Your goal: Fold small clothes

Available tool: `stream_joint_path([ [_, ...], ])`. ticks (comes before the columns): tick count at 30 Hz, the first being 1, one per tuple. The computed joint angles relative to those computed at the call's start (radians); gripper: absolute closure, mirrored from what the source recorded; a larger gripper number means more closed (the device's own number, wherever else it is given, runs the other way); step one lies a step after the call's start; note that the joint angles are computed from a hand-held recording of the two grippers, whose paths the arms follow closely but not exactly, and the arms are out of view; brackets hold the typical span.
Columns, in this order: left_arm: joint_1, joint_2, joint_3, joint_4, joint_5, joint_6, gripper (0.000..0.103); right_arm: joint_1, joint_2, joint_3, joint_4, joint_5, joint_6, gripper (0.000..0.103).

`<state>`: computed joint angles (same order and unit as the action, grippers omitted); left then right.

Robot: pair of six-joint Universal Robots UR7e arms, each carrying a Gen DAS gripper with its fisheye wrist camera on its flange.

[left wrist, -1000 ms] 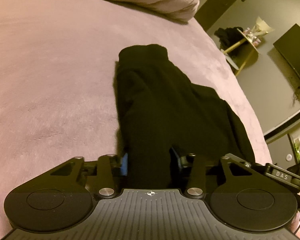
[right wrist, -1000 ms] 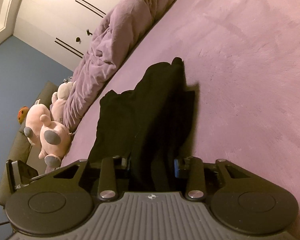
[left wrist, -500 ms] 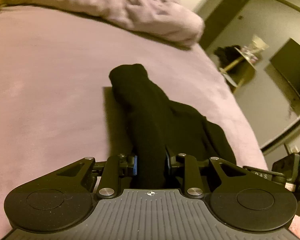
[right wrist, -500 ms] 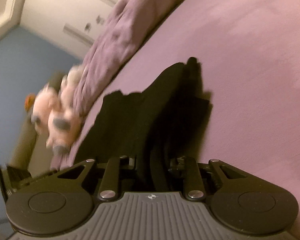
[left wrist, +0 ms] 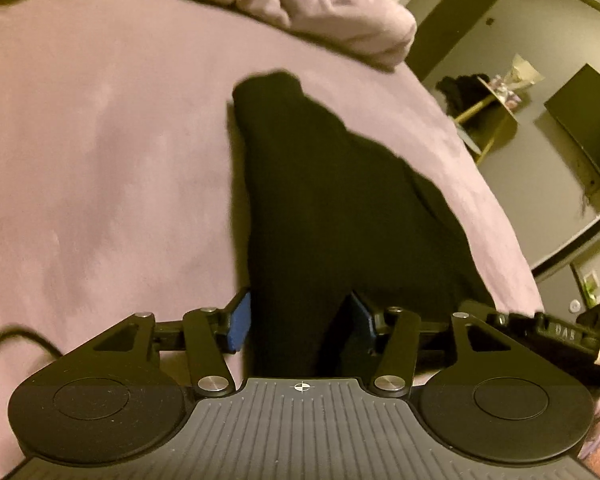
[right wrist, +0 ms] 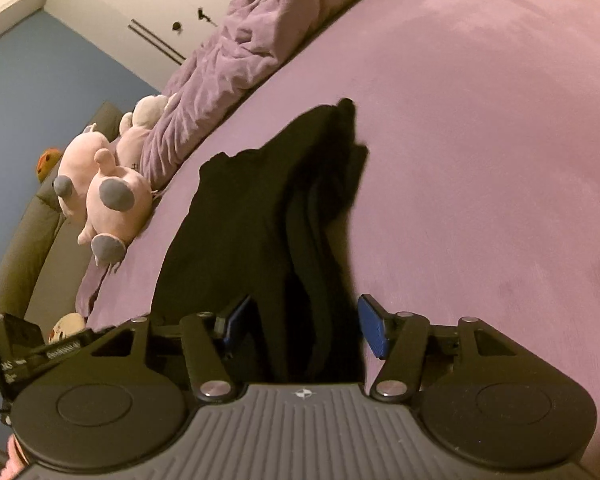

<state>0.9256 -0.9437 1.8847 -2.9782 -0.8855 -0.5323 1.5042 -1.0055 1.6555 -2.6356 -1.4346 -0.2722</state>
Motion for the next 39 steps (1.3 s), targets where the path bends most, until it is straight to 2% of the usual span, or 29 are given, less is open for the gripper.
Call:
stream_joint_path([
  [1,-0.005,0.007,-0.001,0.005,0.014,0.018,0.057,0.003,0.001,0.003,-0.003,0.001,0.008,0.053],
  [2,-0.014,0.015,-0.004,0.018,0.049,0.039,0.069,0.007,0.005,0.000,0.008,-0.001,0.015,0.067],
  [4,-0.020,0.009,0.001,0.018,0.059,0.045,0.084,0.024,0.018,-0.004,0.011,-0.026,0.041,0.077],
  [6,-0.022,-0.017,0.026,-0.036,0.036,0.026,0.088,0.023,0.010,0.009,0.001,0.003,0.068,0.081],
  [8,-0.020,-0.041,0.053,-0.098,0.009,0.015,0.088,-0.006,-0.008,0.027,0.008,0.115,0.132,0.082],
  [9,-0.019,-0.054,0.068,-0.121,-0.003,0.007,0.088,-0.014,-0.016,0.038,0.002,0.136,0.148,0.082],
  [10,-0.016,-0.059,0.073,-0.126,-0.010,0.004,0.088,-0.014,-0.023,0.045,0.002,0.123,0.142,0.082],
  [11,-0.016,-0.059,0.076,-0.110,-0.005,-0.008,0.088,-0.003,-0.026,0.052,0.003,0.073,0.116,0.082],
  [13,-0.020,-0.067,0.072,-0.010,0.037,-0.051,0.084,0.033,-0.021,0.052,-0.006,-0.054,0.057,0.079],
  [14,-0.027,-0.068,0.076,0.007,0.063,-0.055,0.073,0.041,-0.022,0.055,-0.011,-0.083,0.042,0.078],
  [16,-0.046,-0.070,0.081,0.017,0.137,-0.066,0.059,0.056,-0.029,0.056,-0.036,-0.117,0.051,0.072],
  [19,-0.069,-0.043,0.055,-0.030,0.262,-0.019,0.057,0.096,-0.028,0.055,-0.122,-0.208,-0.009,0.066],
  [20,-0.071,-0.021,0.036,-0.071,0.296,0.010,0.052,0.115,-0.015,0.050,-0.176,-0.247,-0.036,0.066],
  [23,-0.058,0.045,-0.047,-0.141,0.319,0.055,0.039,0.171,0.051,0.008,-0.307,-0.353,-0.065,0.065],
  [26,-0.033,0.148,-0.165,-0.206,0.344,0.154,0.034,0.192,0.121,-0.054,-0.331,-0.312,-0.073,0.064],
  [28,-0.011,0.203,-0.246,-0.160,0.351,0.195,0.034,0.204,0.185,-0.117,-0.312,-0.290,-0.104,0.064],
  [31,0.018,0.230,-0.296,-0.081,0.301,0.188,0.034,0.217,0.281,-0.214,-0.300,-0.344,-0.166,0.064],
  [34,0.030,0.266,-0.332,-0.018,0.342,0.166,0.031,0.217,0.348,-0.279,-0.339,-0.402,-0.237,0.072],
  [36,0.043,0.286,-0.342,-0.048,0.347,0.166,0.025,0.211,0.380,-0.299,-0.406,-0.439,-0.289,0.072],
  [37,0.046,0.292,-0.342,-0.067,0.350,0.172,0.023,0.206,0.389,-0.302,-0.428,-0.449,-0.301,0.074],
  [39,0.047,0.302,-0.346,-0.088,0.361,0.207,0.021,0.182,0.394,-0.304,-0.442,-0.406,-0.289,0.077],
])
